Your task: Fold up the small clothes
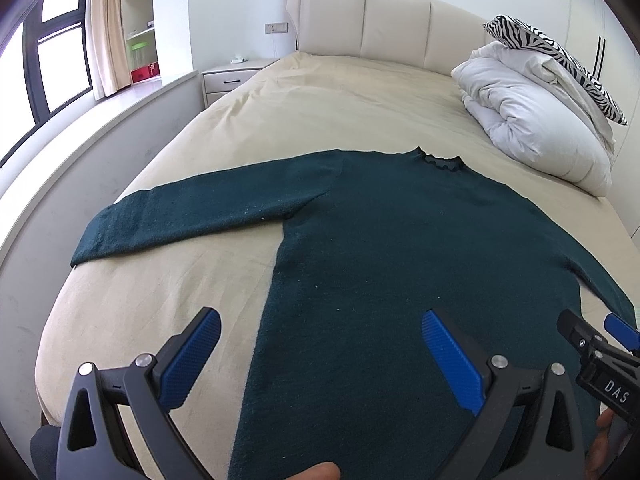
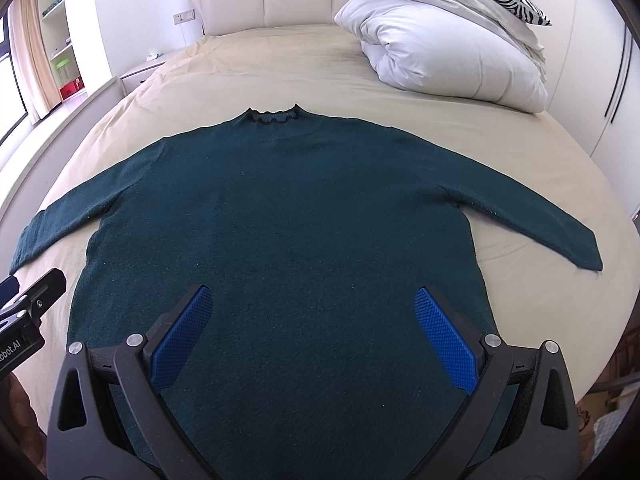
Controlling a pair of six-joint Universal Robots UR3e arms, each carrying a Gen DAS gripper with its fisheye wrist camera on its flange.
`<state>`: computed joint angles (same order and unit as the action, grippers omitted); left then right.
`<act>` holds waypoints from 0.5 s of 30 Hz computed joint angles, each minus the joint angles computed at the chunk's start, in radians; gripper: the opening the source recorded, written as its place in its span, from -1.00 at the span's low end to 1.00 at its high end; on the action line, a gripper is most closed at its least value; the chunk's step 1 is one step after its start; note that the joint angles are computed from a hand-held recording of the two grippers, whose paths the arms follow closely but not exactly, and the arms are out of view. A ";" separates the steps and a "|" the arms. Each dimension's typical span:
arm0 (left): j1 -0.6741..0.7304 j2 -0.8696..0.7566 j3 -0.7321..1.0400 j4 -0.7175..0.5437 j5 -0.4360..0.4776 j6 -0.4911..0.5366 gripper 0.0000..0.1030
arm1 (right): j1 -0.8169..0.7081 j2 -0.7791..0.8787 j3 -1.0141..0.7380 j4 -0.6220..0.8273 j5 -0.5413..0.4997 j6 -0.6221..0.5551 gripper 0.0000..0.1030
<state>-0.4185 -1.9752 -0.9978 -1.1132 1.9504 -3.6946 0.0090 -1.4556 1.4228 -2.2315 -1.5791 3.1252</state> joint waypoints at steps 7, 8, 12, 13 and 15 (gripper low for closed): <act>0.051 -0.004 -0.043 0.057 -0.115 0.021 1.00 | -0.334 -0.083 0.132 -0.094 0.343 -0.024 0.99; 0.059 -0.011 -0.038 0.063 -0.131 0.023 1.00 | -0.416 -0.084 0.142 -0.099 0.395 -0.018 0.99; 0.056 -0.064 -0.026 0.166 -0.138 0.066 1.00 | -0.743 0.002 0.103 -0.056 0.576 0.017 0.89; 0.055 -0.076 -0.021 0.189 -0.145 0.082 1.00 | -0.820 0.043 0.082 -0.043 0.618 0.040 0.85; 0.054 -0.123 0.043 0.170 -0.180 0.106 1.00 | -0.964 0.150 0.020 -0.006 0.701 0.095 0.58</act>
